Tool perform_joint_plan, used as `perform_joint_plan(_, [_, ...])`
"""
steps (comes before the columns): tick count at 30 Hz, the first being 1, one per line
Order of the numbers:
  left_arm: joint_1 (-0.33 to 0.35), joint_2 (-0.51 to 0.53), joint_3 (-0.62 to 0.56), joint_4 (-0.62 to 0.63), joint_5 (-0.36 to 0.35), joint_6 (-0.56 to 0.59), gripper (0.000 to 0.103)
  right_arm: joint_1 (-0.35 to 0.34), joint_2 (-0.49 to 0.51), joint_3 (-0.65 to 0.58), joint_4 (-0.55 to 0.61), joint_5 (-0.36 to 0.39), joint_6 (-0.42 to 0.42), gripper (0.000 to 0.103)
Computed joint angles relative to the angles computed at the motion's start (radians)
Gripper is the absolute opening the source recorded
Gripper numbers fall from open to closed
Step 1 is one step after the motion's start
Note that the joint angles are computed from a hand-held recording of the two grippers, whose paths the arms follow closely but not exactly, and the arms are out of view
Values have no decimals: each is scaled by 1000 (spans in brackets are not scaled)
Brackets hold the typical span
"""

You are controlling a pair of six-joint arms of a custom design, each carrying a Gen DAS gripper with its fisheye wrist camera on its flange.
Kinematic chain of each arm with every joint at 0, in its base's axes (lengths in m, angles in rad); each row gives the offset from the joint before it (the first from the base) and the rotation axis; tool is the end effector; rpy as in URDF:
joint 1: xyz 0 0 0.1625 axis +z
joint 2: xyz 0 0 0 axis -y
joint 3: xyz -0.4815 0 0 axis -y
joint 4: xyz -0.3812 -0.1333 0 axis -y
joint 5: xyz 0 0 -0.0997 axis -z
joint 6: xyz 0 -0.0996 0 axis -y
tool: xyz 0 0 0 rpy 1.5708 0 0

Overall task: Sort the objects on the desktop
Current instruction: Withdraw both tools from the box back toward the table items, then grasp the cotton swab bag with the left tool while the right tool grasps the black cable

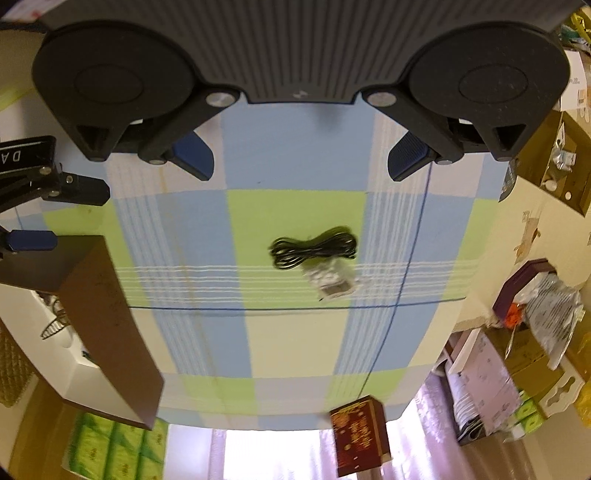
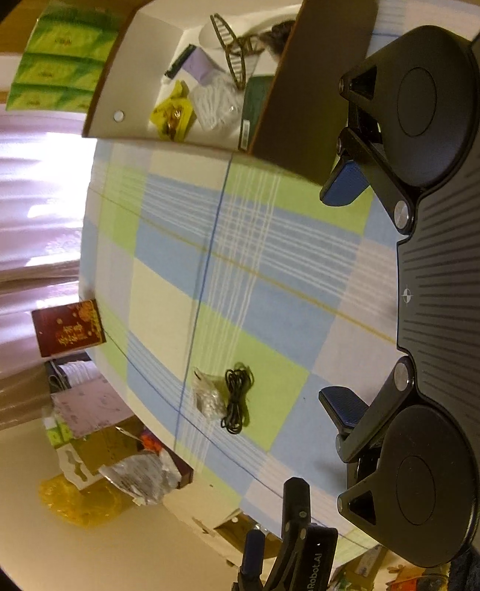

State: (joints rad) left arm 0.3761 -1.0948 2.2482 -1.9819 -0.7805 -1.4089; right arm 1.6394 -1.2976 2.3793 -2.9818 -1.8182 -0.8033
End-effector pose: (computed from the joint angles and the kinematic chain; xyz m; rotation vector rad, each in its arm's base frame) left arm -0.2983 -0.3372 0.1230 0.1176 2.1828 -0.6444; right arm 0.1384 -0.4261 0.2305 1.1212 -2.5427 0.3068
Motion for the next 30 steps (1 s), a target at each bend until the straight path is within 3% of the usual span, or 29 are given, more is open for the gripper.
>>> perform_joint_plan(13, [54,-90,64,9,9,5,99,35,151,2,-88,-16,16,101])
perform_joint_plan(18, [104,-135,90,7,33,24,99,35,222,-14,-121,4,-4,101])
perform_joint_plan(23, [159,-163,106,-30,51,84,99,40,304,-43,-146,21,-47,101])
perform_joint_plan(27, [212,-171,135,-132,85,173,99,43,366,-70,-160,21,-87,100])
perform_joint_plan(30, [258,-166,145,-191,100,235,99,46,405,-90,-166,15,-121,89])
